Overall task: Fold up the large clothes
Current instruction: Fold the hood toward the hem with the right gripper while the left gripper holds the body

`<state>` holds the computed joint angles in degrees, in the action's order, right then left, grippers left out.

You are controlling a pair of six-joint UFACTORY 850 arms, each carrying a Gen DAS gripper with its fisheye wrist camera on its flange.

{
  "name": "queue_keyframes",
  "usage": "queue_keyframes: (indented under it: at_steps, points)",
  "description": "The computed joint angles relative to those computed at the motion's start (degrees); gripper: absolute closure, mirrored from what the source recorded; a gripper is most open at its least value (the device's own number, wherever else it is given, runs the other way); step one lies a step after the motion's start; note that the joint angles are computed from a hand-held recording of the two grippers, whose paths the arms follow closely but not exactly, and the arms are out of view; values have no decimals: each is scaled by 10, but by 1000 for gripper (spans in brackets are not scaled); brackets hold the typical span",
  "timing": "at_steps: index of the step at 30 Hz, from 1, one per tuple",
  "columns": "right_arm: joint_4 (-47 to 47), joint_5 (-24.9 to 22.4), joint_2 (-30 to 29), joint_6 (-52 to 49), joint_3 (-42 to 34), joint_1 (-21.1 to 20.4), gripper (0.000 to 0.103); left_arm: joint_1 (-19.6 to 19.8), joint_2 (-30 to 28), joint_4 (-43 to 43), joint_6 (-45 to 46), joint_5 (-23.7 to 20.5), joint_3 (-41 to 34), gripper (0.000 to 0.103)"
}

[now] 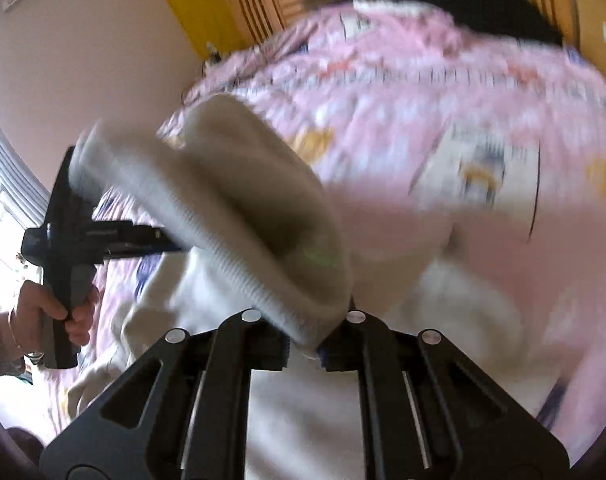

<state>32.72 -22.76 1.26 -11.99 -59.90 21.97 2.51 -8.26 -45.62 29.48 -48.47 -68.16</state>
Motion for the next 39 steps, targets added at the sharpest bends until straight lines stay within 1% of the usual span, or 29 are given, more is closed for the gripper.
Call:
queue_keyframes:
  at_steps: [2,3,4,5,6,8,10,11,12,13,14,15,17,19,21,22,23,24,25,27,30,31,32,33,35,37,39]
  points:
    - [-20,6,12,30,29,19,91,0,29,46,-14,11,37,59]
    - [-49,8,19,66,46,33,91,2,40,61,-18,8,52,58]
    - [-54,11,23,81,59,40,90,8,49,68,-17,3,65,56]
    - [-57,4,25,100,71,48,89,13,58,82,-28,-1,79,53]
    - [-75,-7,25,124,76,53,89,18,64,86,-28,-7,89,52]
    - [-87,-14,41,163,93,58,89,24,82,108,-29,-10,111,51]
    - [-77,-21,55,167,97,54,89,30,101,129,-13,-23,125,51]
    - [-76,-34,59,172,95,50,88,34,109,135,-6,-30,128,49]
    - [-82,-46,62,183,93,50,88,37,110,136,5,-38,128,46]
    - [-87,-56,66,193,91,49,88,42,111,135,15,-50,125,37]
    - [-98,-62,69,207,91,51,88,50,112,126,35,-68,122,30]
    - [-121,-68,74,231,89,55,88,56,114,122,53,-79,120,29]
    - [-126,-74,82,247,88,58,88,66,103,110,88,-106,103,27]
    - [-117,-80,82,259,85,55,88,76,91,106,97,-123,87,26]
    - [-124,-86,81,282,80,56,88,84,72,94,101,-150,64,25]
    - [-114,-88,79,279,78,53,88,90,64,90,101,-156,52,24]
    - [-80,-91,77,260,78,46,87,95,59,83,104,-165,47,19]
    - [-58,-94,73,249,77,42,86,100,53,73,105,-181,40,18]
    - [-61,-107,65,250,70,41,85,105,40,64,100,-198,29,17]
    - [-111,-137,46,262,49,49,84,112,28,52,98,-222,22,17]
    - [-150,-173,22,243,22,58,84,112,14,35,92,-238,14,11]
    - [-160,-183,15,244,16,59,84,106,12,29,88,-238,15,8]
    - [-157,-189,9,244,14,57,84,103,8,23,89,-240,16,8]
    - [-153,-189,6,246,14,56,83,103,8,20,91,-241,21,8]
    - [-136,-175,6,231,20,53,80,98,7,21,89,-236,24,8]
    - [-101,-164,13,212,30,47,78,96,5,19,87,-236,28,8]
    - [-90,-160,20,210,34,45,78,94,2,17,84,-237,28,8]
